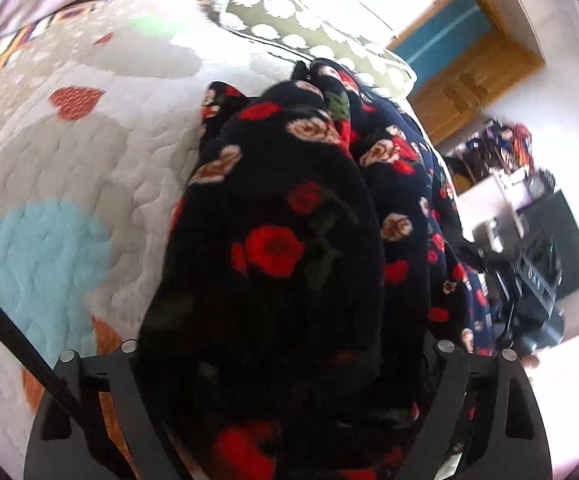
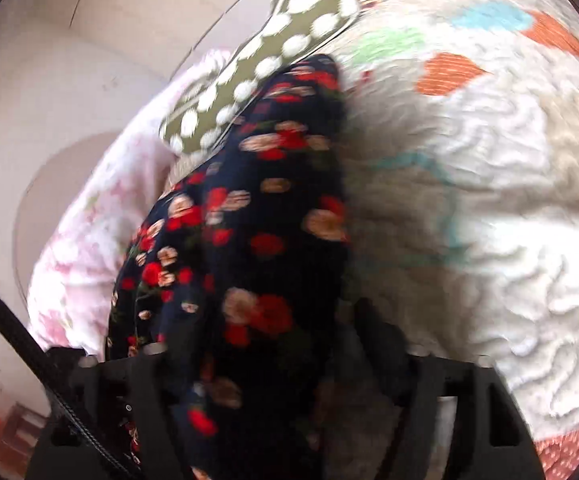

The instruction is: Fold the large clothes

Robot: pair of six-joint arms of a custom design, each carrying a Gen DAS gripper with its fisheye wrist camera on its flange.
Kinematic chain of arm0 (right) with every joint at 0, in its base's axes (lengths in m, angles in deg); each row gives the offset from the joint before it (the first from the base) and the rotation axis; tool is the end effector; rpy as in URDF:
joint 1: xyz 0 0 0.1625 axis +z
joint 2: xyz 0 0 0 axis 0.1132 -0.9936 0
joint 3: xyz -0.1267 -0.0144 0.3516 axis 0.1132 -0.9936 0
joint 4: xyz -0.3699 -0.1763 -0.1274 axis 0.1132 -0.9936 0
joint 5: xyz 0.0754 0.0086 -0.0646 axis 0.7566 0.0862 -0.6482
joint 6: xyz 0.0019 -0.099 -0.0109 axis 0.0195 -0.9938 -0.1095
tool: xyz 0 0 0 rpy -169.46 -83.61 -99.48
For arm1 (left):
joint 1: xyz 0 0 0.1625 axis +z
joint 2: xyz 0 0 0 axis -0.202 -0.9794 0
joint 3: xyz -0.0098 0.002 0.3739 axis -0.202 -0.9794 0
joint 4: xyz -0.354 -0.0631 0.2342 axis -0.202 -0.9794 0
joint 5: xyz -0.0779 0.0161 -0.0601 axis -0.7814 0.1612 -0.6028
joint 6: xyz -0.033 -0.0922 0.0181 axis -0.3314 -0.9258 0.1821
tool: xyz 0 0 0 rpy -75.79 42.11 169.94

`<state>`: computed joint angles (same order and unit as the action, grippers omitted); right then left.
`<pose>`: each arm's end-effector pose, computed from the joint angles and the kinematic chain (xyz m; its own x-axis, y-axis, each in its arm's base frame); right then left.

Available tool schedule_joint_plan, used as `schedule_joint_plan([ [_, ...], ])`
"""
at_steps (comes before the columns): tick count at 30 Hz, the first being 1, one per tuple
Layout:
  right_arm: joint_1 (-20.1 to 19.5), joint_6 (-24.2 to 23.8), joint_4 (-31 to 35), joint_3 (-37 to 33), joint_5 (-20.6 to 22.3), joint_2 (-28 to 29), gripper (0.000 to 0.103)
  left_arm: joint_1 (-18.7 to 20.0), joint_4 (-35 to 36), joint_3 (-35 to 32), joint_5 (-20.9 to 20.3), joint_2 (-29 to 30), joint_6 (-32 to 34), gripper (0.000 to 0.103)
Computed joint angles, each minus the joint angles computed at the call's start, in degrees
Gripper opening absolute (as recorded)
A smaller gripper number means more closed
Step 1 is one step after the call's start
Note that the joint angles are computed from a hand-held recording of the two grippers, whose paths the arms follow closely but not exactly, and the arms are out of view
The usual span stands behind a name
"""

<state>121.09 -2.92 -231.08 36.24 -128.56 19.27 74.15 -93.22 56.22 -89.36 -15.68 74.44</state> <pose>0.3598 -0.3313 0.0497 -0.9830 0.1762 -0.0518 0.1599 0.6821 -0.7135 -0.0623 -0.4598 0.4198 -0.9565 0.2312 -0.1780 0.2771 0.9108 -0.3061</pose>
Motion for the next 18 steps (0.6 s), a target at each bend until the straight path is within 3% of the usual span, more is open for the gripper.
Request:
schedule_joint_plan([
  [1,1.2,0.6,0.3,0.4,-1.4,-0.7,0.077,-0.6,0.9,-0.2,0.8,-0.8,-0.4,0.088],
  [6,11.3,-0.3,10.1,-1.9,-16.8,-4.0,0.075,-7.7,5.5,2.4,10.9,-10.5,-1.5,0.088],
  [7,12.8,-0.3,11.3,-2.8,-17.8,-4.0,0.067,-10.0,7.5,3.4,13.8,-13.3,-2.2,0.088],
  [8,13.1,-1.3,12.2,-3.7,-17.6,-4.4,0.054,-12.5,9.8,4.6,17.5,-16.1,-3.0,0.088],
  [11,16.1,-3.6,13.2,-5.7,-15.9,-3.1,0.032,-16.5,16.0,6.1,23.6,-21.6,-5.5,0.088],
  [15,16.6,-3.4,13.3,-6.7,-10.5,1.1,0.031,-18.4,22.1,8.7,27.7,-27.7,-9.3,0.088],
  [18,17.2,0.4,19.7,-7.1,-14.2,4.7,0.027,-18.3,26.6,11.0,31.7,-30.6,-10.1,0.088],
])
